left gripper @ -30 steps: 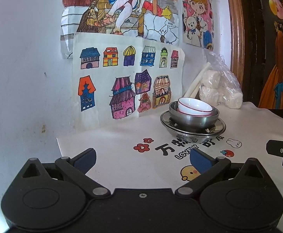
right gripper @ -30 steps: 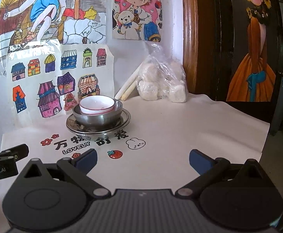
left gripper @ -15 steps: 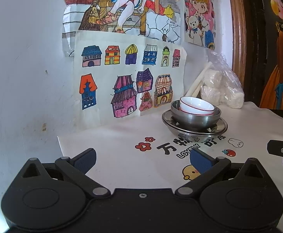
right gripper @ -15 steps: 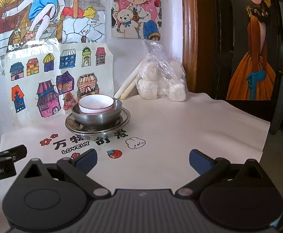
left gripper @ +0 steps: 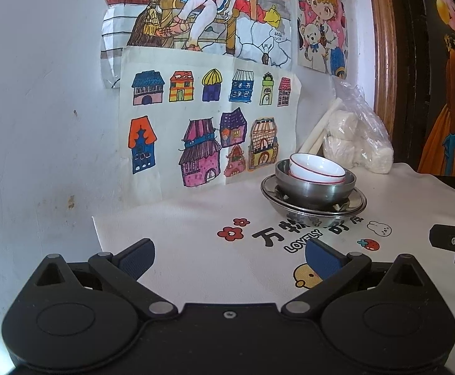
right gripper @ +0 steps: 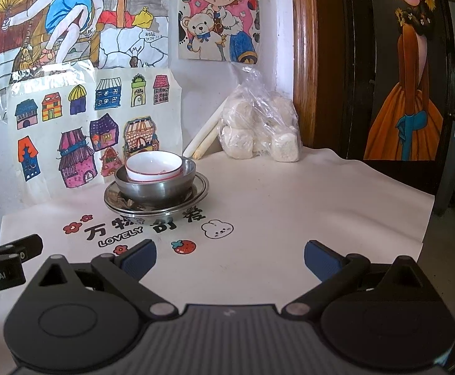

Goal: Organize plates and bowls

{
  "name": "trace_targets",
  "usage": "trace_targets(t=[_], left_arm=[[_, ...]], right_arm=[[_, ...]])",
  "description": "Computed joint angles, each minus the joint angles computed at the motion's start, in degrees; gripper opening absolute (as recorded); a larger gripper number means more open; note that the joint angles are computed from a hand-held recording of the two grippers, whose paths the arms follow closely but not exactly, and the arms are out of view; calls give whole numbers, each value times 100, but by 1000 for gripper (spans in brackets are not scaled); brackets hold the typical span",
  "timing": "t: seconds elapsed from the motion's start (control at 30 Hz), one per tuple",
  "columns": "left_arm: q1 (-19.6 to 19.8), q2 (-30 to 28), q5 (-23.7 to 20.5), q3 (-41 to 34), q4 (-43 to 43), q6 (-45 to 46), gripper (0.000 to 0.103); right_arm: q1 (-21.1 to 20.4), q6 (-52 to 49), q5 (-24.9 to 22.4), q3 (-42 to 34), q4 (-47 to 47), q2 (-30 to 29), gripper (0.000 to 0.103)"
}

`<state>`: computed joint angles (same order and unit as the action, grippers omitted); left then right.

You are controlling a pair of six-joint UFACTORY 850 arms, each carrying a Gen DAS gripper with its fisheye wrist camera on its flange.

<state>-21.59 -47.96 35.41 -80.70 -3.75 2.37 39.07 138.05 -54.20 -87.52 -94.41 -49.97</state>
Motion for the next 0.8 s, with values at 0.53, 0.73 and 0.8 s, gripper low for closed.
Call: trace_targets(t=[0.53, 0.73, 0.8], left_arm=[[-4, 6, 8, 21, -30, 16, 102], [-3, 10, -5, 39, -14, 10, 102], [-3, 8, -36, 31, -21, 14, 102]], right_arm=[[1, 5, 11, 1, 6, 5, 103], [0, -7, 12, -13, 17, 0, 103], [0, -10, 9, -17, 19, -3, 103]])
